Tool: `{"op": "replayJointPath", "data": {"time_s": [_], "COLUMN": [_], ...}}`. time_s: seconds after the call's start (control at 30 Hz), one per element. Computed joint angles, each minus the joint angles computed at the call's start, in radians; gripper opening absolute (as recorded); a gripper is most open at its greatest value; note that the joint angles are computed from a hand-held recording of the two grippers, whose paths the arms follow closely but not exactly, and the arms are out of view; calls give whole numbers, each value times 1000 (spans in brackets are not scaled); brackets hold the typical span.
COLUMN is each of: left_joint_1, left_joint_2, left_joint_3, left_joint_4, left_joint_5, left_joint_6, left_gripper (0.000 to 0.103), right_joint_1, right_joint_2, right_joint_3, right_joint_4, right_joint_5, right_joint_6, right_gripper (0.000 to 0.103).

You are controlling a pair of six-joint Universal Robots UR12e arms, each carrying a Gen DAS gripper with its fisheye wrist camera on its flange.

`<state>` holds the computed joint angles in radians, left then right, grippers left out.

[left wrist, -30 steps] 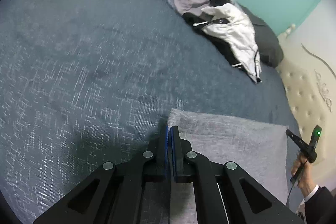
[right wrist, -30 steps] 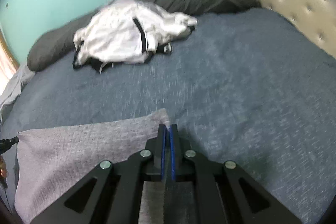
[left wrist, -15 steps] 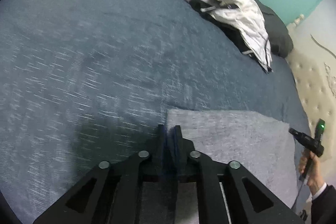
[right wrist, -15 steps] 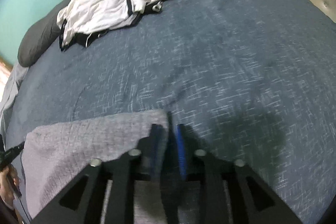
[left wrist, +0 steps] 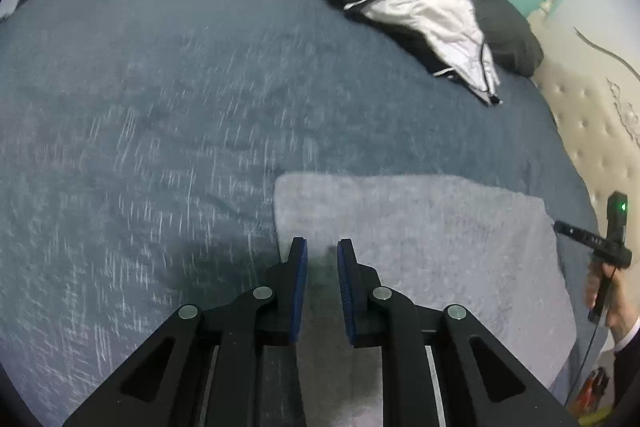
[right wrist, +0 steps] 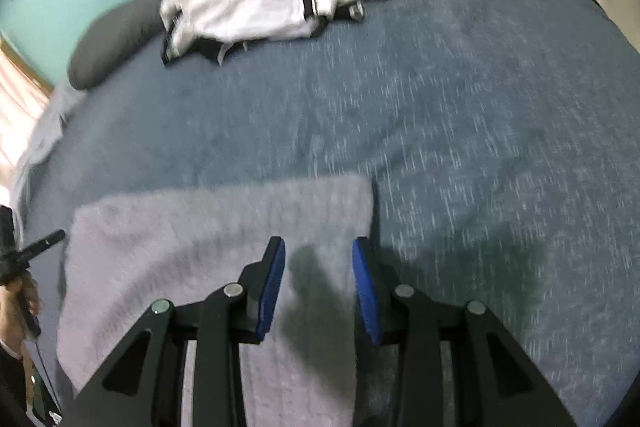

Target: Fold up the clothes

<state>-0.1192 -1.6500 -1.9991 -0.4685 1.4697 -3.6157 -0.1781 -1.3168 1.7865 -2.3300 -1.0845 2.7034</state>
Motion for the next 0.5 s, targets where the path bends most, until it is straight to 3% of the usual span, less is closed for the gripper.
{"op": "replayJointPath", "data": {"time_s": [0.1,0.23,0.37,0.4,0.43,0.5], "left_joint_1": [4,20,17,19,20,17], "left_joint_2": [5,10,12,13,14,12], "left_joint_3": [-12,-30,-39,-42,-46,-47], "left_joint_4": [-15,2,17,22,26,32], "left_joint_5": [19,-28,-57,-66,-75,-72], "left_joint_6": [-22,-26,-5,-7,-8,-10], "left_gripper": [39,41,40,29,5,3], "right_joint_1": [-6,-28,-48,-51,-53,-55], "right_joint_2": [-2,-4,0,-3,-4,-6], "right_joint_3": [9,29,38,46,50,52], "right_joint_4": [24,26,42,30,29,38], "right_joint_5": [-18,2,64,78,86,96], "right_joint_6": [20,31,1,-13,-23,-41], "right_gripper": [35,42,41,35,20,10]}}
